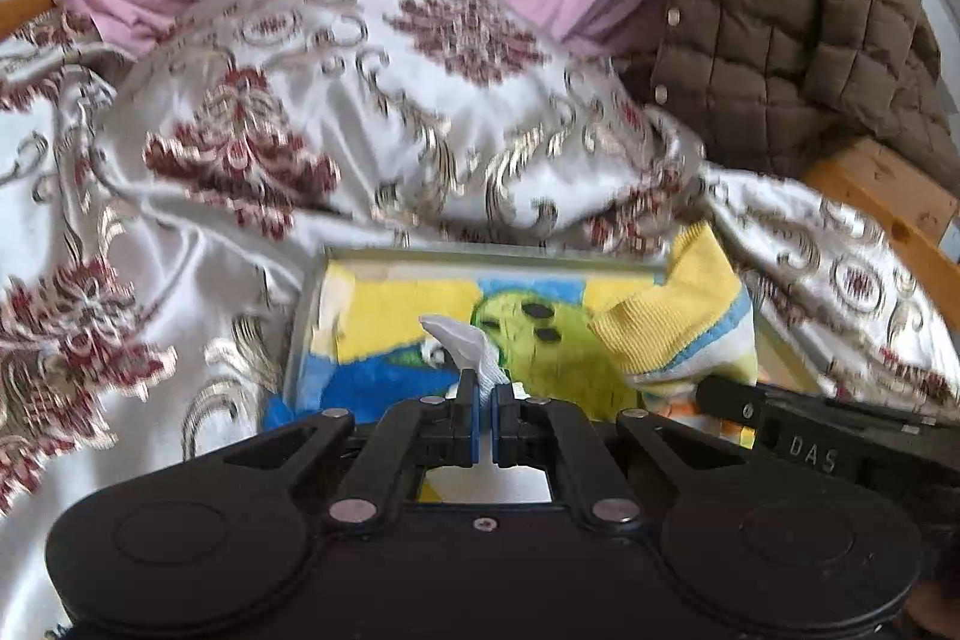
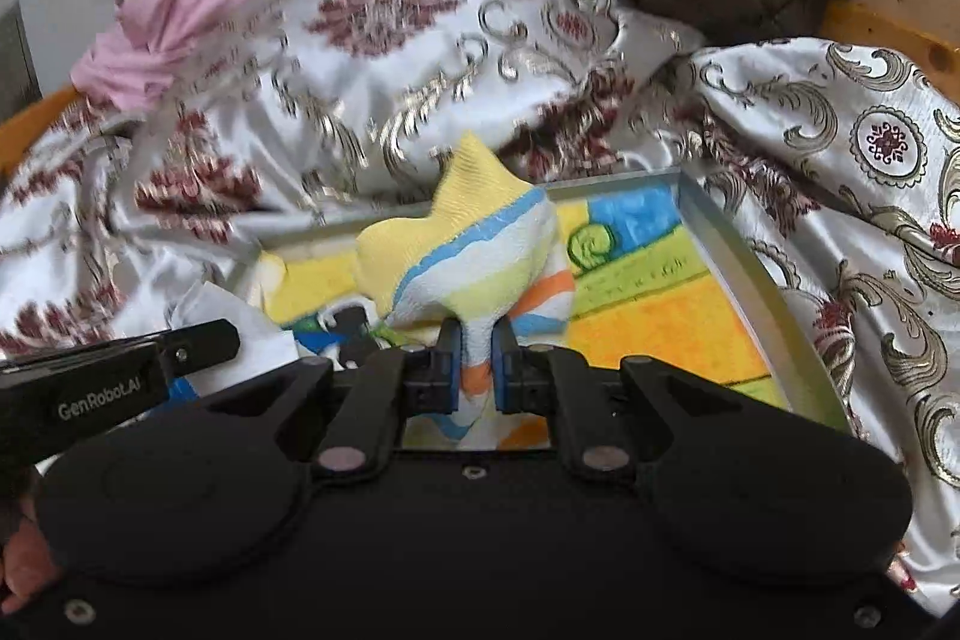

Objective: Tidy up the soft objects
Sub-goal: 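Lift the striped sock with the right gripper and lower it into the metal tray, then open the right gripper and withdraw it from the tray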

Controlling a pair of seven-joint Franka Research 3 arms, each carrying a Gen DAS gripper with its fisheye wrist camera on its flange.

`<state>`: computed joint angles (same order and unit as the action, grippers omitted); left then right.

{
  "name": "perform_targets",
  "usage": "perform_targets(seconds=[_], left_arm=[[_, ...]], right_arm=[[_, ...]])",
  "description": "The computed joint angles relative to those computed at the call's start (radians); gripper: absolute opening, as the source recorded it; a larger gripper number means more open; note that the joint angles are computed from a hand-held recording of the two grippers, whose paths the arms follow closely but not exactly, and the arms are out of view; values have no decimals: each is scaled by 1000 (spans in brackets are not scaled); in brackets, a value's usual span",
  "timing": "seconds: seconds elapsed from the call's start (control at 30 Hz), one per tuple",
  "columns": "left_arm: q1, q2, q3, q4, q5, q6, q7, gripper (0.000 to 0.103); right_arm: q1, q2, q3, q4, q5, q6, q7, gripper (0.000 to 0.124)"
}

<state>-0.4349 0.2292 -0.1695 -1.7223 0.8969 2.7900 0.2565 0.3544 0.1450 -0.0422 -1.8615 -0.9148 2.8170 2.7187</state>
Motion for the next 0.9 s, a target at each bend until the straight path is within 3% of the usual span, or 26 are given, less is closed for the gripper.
perform_targets(seconds=[0.17, 0.23, 0.3, 0.37, 0.5, 0.67, 0.9], left_arm=[[23, 0, -32, -15, -134, -16, 132, 6], [23, -9, -33, -20, -158, -31, 155, 18], [18, -24, -30, -30, -157, -43, 155, 20], [18, -39, -33, -36, -162, -57, 161, 29], [19, -88, -39, -65, -127, -70, 139, 43], [28, -171, -63, -106, -45, -86, 115, 58], [62, -327, -135, -181, 79, -110, 25, 84]], right_arm=[[3, 35, -3, 35, 84, -32, -85, 14], [6, 2, -13, -2, 72, -20, -81, 29], [0, -48, -7, -44, 69, -15, -85, 36], [-18, -82, 12, -68, 69, -13, -96, 41], [-49, -147, 57, -104, 16, -34, -78, 51], [-103, -253, 123, -164, -72, -33, -30, 75], [-194, -457, 225, -285, -146, -5, 50, 102]])
